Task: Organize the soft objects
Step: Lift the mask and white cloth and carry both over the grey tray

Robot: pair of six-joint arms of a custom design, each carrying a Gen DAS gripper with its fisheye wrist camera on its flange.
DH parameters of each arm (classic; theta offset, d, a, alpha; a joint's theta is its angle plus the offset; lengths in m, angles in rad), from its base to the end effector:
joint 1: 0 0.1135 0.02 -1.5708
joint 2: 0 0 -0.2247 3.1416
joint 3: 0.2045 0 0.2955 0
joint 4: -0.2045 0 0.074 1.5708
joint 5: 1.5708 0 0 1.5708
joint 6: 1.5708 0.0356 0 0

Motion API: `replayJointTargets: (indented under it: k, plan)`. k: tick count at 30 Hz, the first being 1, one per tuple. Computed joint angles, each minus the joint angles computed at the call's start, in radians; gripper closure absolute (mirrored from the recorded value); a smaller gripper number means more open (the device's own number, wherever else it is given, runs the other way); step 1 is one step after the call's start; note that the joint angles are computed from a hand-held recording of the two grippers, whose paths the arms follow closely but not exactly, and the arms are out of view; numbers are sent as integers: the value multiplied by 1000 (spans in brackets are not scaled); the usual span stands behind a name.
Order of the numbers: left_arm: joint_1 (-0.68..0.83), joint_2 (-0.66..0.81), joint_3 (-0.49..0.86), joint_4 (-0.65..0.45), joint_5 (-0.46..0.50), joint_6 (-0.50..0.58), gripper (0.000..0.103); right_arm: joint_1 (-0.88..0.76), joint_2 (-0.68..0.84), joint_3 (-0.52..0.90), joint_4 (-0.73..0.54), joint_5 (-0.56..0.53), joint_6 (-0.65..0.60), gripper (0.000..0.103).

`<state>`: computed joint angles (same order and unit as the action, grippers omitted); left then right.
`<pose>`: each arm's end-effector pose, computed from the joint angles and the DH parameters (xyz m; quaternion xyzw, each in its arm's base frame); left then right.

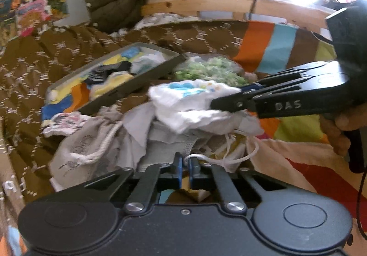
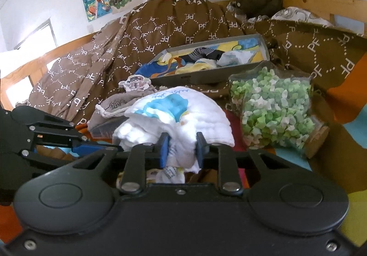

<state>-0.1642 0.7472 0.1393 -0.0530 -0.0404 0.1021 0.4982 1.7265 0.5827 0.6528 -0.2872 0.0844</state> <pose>0.2108 -0.0335 0.0829 0.1104 0.8913 0.0045 0.4397 0.2804 0.1640 0.0460 -0.2464 0.8157 0.2637 0.4521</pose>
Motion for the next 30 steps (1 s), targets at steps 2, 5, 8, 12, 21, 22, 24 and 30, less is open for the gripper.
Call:
replayJointTargets:
  k: [2, 5, 8, 12, 21, 22, 24, 30]
  plan:
    - [-8, -70, -22, -36, -25, -27, 101, 2, -22, -18, 16, 10, 2, 91]
    - [-20, -217, -60, -123, -51, -67, 102, 3, -73, -55, 42, 26, 3, 92]
    - [-14, -328, -75, -213, -36, -125, 102, 3, -127, -94, 61, 49, -3, 93]
    - [17, -442, -81, -312, 18, -229, 103, 0, -206, -144, 61, 76, -6, 93]
    - [35, -715, -100, -493, 56, -363, 103, -26, -367, -242, 52, 110, -4, 93]
    - [35, -734, -98, -503, 55, -370, 103, -28, -386, -253, 52, 114, -3, 93]
    - [40, -739, -88, -501, 60, -379, 103, -32, -414, -268, 56, 120, 3, 93]
    - [85, -610, -28, -390, 83, -394, 103, -48, -482, -292, 64, 122, 13, 93]
